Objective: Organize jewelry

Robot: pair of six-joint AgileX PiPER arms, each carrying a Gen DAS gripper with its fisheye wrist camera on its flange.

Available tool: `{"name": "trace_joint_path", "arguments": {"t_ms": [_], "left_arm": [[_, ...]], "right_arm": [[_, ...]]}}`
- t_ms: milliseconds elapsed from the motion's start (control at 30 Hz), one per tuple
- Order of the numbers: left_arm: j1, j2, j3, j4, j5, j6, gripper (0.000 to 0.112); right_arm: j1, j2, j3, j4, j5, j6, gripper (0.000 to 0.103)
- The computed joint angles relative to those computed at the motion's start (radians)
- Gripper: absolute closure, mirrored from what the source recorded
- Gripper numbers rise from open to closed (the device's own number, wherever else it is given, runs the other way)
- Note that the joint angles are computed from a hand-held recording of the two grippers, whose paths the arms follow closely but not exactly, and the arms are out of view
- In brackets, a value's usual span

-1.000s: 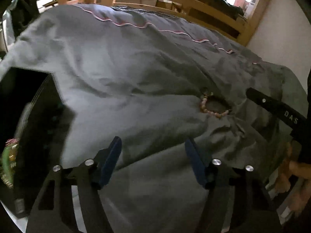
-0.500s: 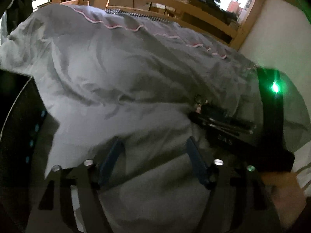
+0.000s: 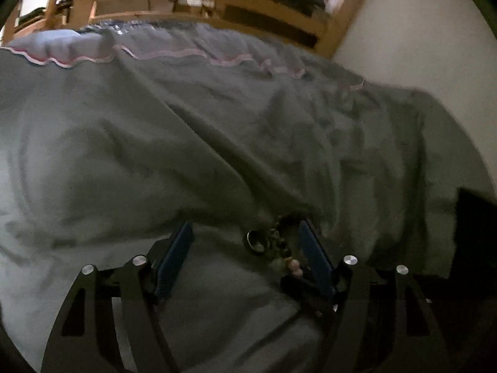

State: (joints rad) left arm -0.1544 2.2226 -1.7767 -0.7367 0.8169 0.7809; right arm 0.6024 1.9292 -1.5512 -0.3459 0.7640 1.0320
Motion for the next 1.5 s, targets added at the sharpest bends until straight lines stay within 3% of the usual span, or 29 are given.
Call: {"name": "trace_joint_path", "arguments": {"t_ms": [133, 267, 367, 567, 1133, 1167, 1233, 1267, 1300, 1433, 1467, 1500], "left_arm": [[-0.001, 0.013, 0.026, -0.02, -0.018, 0.038, 0.067], [0.022, 0.01, 0.046, -0.045, 0.001, 0.047, 0.107], [0.04, -0.005, 0.085, -0.068, -0.003, 0.074, 0.11], [0.05, -0.049, 0.148, -0.094, -0.006, 0.12, 0.11], [0.067, -0.13, 0.271, -0.154, -0.067, 0.175, 0.112], [0.071, -0.132, 0.271, -0.163, -0.066, 0.172, 0.111], [0.075, -0.134, 0.273, -0.175, -0.068, 0.169, 0.089], [0.077, -0.14, 0.287, -0.206, -0.078, 0.196, 0.067], [0.075, -0.147, 0.302, -0.239, -0.095, 0.231, 0.063], [0.043, -0.12, 0.261, -0.207, -0.115, 0.195, 0.063], [0.031, -0.105, 0.239, -0.17, -0.122, 0.155, 0.065], [0.025, -0.092, 0.224, -0.146, -0.124, 0.126, 0.075]], "right_arm": [[0.006, -0.007, 0.017, -0.019, -0.001, 0.028, 0.095], [0.026, -0.032, 0.039, -0.062, 0.016, 0.088, 0.095], [0.052, -0.084, 0.081, -0.125, 0.035, 0.174, 0.095], [0.067, -0.187, 0.163, -0.21, 0.032, 0.3, 0.095], [0.072, -0.231, 0.195, -0.275, -0.012, 0.387, 0.095], [0.073, -0.228, 0.19, -0.274, -0.008, 0.384, 0.095], [0.071, -0.225, 0.187, -0.269, -0.006, 0.38, 0.095], [0.07, -0.226, 0.189, -0.27, -0.008, 0.382, 0.095], [0.069, -0.226, 0.191, -0.27, -0.01, 0.384, 0.095], [0.068, -0.221, 0.19, -0.264, -0.012, 0.375, 0.095], [0.068, -0.218, 0.188, -0.262, -0.011, 0.371, 0.095], [0.068, -0.215, 0.186, -0.26, -0.01, 0.368, 0.095]]}}
